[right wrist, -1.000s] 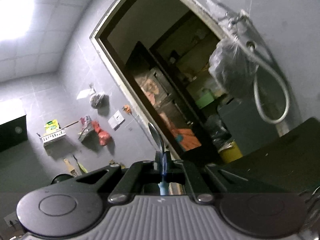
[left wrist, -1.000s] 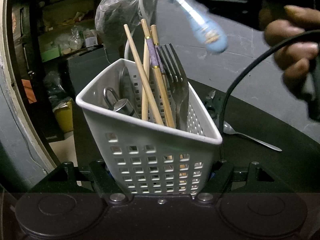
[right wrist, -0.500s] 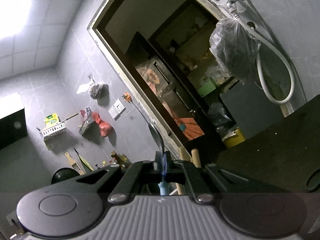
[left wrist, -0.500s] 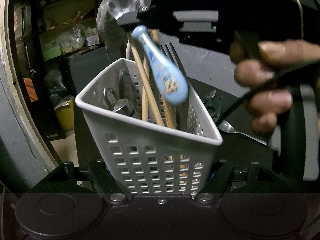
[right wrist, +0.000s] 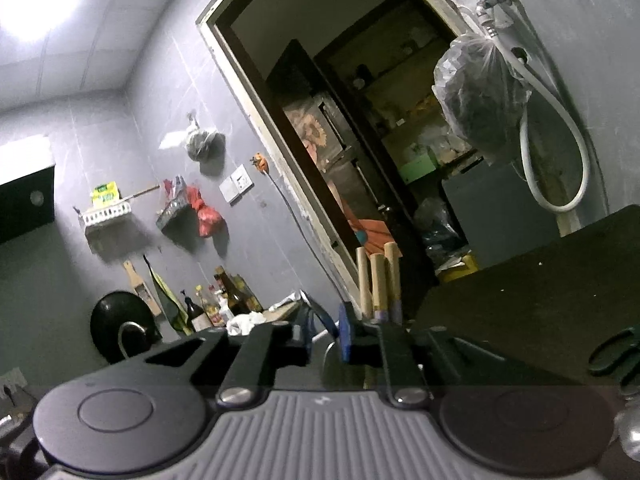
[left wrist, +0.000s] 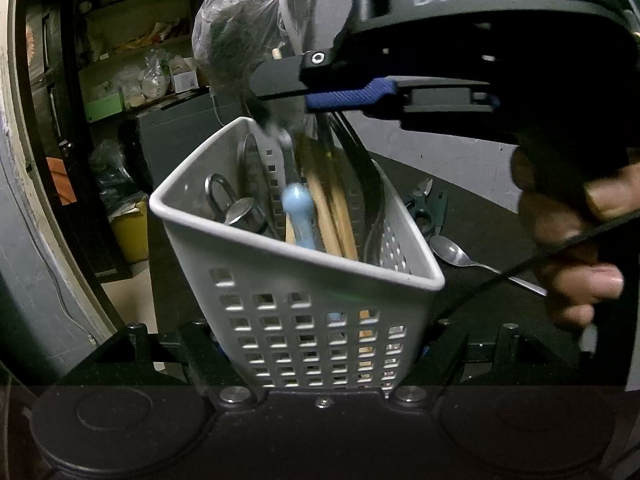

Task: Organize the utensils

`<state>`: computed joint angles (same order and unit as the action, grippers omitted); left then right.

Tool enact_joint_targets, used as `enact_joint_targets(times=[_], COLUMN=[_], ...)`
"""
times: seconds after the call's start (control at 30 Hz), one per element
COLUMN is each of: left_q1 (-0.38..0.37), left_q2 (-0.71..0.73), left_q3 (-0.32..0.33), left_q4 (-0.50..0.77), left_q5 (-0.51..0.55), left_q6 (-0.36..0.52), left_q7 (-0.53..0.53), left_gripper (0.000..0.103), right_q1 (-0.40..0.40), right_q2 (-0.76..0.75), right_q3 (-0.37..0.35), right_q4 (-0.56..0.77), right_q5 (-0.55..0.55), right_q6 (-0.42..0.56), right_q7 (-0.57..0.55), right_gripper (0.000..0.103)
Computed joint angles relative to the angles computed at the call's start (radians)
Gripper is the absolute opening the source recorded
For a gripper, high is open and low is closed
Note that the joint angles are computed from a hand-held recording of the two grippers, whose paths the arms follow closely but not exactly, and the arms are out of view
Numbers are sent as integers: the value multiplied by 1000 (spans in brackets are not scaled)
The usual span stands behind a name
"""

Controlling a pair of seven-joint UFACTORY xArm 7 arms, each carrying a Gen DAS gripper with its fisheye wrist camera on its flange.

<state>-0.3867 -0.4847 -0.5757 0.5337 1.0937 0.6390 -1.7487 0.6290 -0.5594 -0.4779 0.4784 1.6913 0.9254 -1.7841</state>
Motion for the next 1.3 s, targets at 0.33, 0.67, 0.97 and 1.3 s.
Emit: enact_joint_targets(times=[0.33,0.67,0.97,1.3], left_q1=[-7,-6,-7,-7], left_q2=[-1,-1,6,14], left_q3=[-2,0,5,4], left_q4=[0,5,12,21], left_q5=[-2,-14,-22,-29], left_q6=[8,9,11,19], left_q7=[-5,7,25,31], left_gripper=[78,78,78,78], right_q1=[-186,-462,-563,-538], right_q2=[-121,-81,131,258], right_q3=[77,184,345,418], right_q4=[-41,-8,30,82], right_q5=[-79,-164,-240,-226], right_q6=[79,-74,-304,-392], right_q7=[-2,63,97,16], right_gripper=[76,103,100,100])
